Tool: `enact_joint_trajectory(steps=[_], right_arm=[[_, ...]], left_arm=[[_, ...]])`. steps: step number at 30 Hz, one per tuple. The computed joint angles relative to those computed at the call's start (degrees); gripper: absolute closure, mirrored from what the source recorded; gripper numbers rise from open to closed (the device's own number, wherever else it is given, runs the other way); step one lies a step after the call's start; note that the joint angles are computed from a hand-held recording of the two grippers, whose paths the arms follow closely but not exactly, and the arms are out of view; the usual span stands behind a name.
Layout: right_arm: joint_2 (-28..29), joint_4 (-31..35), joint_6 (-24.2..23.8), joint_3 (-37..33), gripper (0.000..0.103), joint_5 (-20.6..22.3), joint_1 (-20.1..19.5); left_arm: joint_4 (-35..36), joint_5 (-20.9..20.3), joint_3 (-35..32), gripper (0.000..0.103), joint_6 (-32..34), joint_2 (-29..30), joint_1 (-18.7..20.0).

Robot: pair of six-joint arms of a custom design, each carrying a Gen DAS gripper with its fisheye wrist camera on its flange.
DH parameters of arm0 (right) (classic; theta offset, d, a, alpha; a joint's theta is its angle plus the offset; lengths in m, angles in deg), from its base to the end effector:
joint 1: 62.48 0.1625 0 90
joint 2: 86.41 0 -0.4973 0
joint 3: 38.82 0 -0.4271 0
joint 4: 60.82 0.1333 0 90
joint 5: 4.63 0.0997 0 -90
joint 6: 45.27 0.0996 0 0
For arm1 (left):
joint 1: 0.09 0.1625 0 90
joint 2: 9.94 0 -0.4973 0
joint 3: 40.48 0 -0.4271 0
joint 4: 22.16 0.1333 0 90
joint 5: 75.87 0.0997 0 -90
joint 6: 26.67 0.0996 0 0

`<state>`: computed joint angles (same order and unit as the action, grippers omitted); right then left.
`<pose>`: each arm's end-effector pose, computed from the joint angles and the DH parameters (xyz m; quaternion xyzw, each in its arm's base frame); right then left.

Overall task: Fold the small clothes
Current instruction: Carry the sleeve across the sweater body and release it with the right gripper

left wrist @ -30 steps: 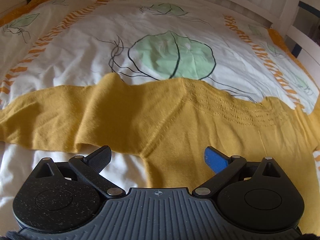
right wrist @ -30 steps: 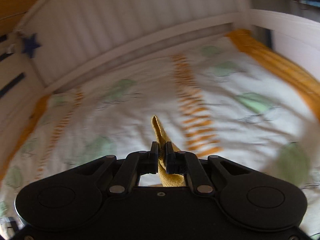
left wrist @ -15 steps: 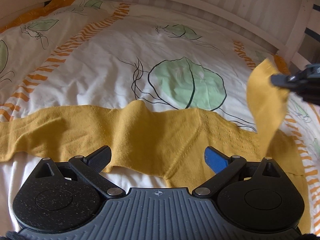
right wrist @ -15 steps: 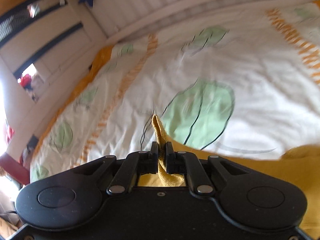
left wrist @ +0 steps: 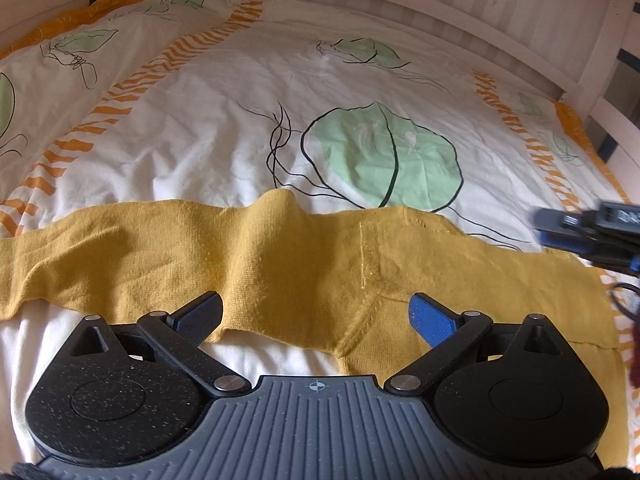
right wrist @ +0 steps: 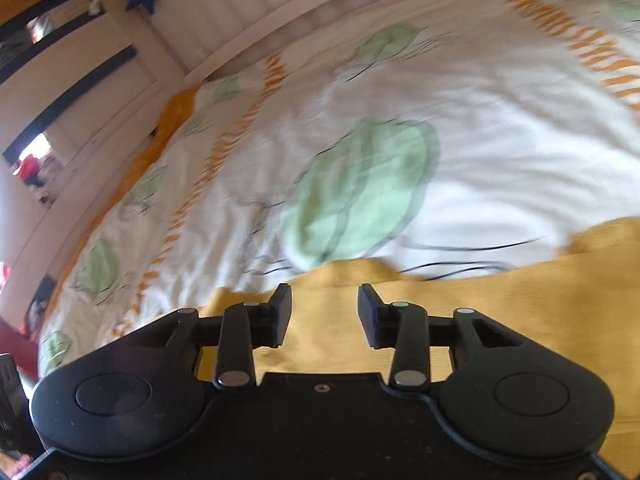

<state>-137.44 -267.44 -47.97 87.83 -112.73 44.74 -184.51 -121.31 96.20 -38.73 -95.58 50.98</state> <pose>0.2624 -0.5010 0.1294 0.1057 -0.9206 0.3617 0.1024 -0.1090 -0.4583 0.2964 0.1431 0.9008 -0.3148 0.2627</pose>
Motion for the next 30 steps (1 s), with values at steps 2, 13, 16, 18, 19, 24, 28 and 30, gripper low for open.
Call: enact_joint_trajectory(steps=[2, 13, 16, 18, 19, 24, 28, 30], right_arm=[[-1.95, -2.80, -0.68, 2.67, 0.041, -2.11, -1.21], [-12.35, -13.95, -6.31, 14.14, 0.029, -14.67, -8.88], [-13.95, -13.46, -5.83, 15.52, 0.029, -12.86, -11.83], [-14.26, -14.00, -5.74, 16.41, 0.029, -10.24, -13.80], [-14.18, -14.60, -5.81, 16.88, 0.029, -8.61, -14.81], [-12.52, -17.62, -7.23, 17.65, 0.027, -2.42, -17.95], [-11.83, -19.45, -9.44, 18.48, 0.022, 1.43, -19.64], [-11.53, -20.08, -10.25, 18.74, 0.019, 2.29, -20.01]], left_arm=[[-1.50, 0.17, 0.53, 0.002, 1.00, 0.46, -0.21], [-2.35, 0.28, 1.80, 0.002, 1.40, 3.94, -1.22], [-1.71, -0.25, 1.94, 0.002, 1.06, 5.21, -1.15], [-1.40, -0.12, 1.99, 0.002, 0.89, 6.36, -1.07], [-1.09, 0.07, 1.99, 0.002, 0.70, 6.94, -1.01], [2.86, 0.58, 1.19, 0.001, -2.27, 9.45, 0.14], [1.40, 2.93, 1.71, 0.000, -2.57, 10.89, -0.72], [1.38, 3.40, 1.70, 0.000, -2.91, 11.21, -0.84]])
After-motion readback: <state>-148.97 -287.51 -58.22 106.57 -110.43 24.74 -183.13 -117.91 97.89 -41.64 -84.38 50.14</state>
